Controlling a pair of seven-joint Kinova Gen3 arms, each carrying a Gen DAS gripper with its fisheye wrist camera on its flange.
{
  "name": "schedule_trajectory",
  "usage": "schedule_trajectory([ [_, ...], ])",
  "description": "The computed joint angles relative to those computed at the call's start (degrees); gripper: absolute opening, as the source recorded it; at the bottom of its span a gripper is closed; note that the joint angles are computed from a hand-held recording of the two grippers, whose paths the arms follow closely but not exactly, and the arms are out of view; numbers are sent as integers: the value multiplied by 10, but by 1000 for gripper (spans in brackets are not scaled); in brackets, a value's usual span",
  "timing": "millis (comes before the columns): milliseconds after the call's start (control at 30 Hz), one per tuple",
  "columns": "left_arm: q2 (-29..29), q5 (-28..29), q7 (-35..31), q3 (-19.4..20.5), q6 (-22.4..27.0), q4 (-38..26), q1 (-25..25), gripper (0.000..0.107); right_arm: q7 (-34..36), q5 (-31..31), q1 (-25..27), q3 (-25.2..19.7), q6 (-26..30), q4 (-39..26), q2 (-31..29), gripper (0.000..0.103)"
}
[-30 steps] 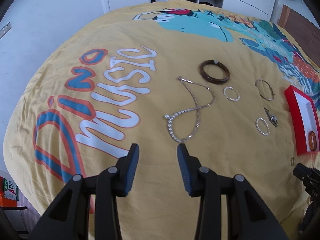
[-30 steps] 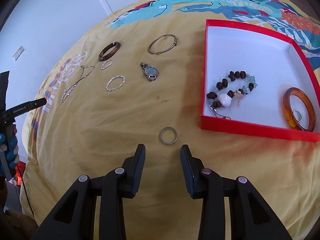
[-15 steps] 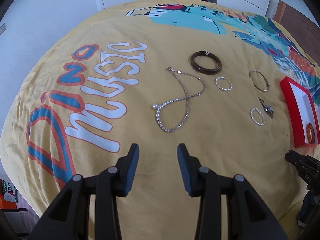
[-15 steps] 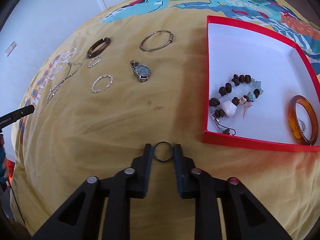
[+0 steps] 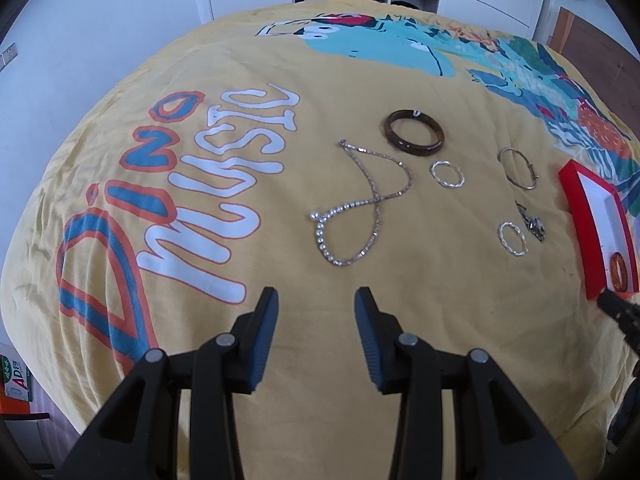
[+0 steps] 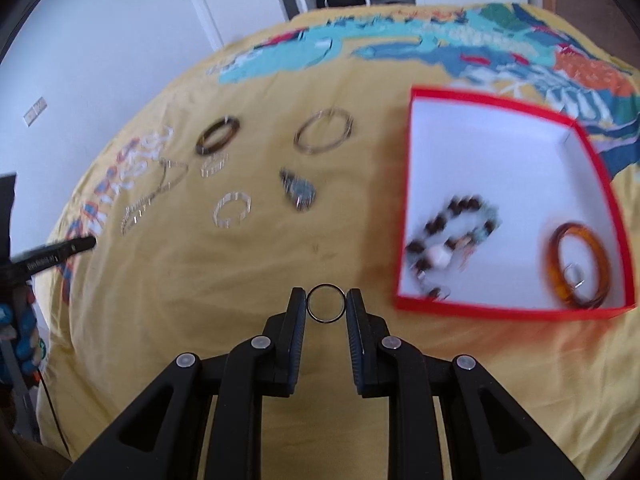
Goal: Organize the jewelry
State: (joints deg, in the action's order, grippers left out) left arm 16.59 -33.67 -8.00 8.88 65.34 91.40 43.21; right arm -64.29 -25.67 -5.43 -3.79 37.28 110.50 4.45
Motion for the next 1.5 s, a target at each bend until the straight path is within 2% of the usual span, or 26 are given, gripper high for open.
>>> schedule_trajectory([
  [167,-6,-4,9,1,-2,7,1,38,-37,38,5,15,-10,-21,-13,20],
  [433,-9,-7,16,5,0,9,1,38,-163,157,14,36,5,-70,46,20],
  [600,-12,-9,21,5,3,10,1,38,-189,186,19,31,38,-105,86,20],
  [767,-16,-9,26,7,6,12,1,38,-202,203,19,27,49,-112,96,20],
  [867,-19,-12,30,9,8,13,2,38,-205,205,20,25,51,-111,93,21],
  [1033,-27,-19,41,14,15,15,7,38,-206,204,24,24,53,-104,77,32],
  [1500,-73,-63,86,48,53,18,26,38,-218,196,8,21,75,-88,-27,37],
])
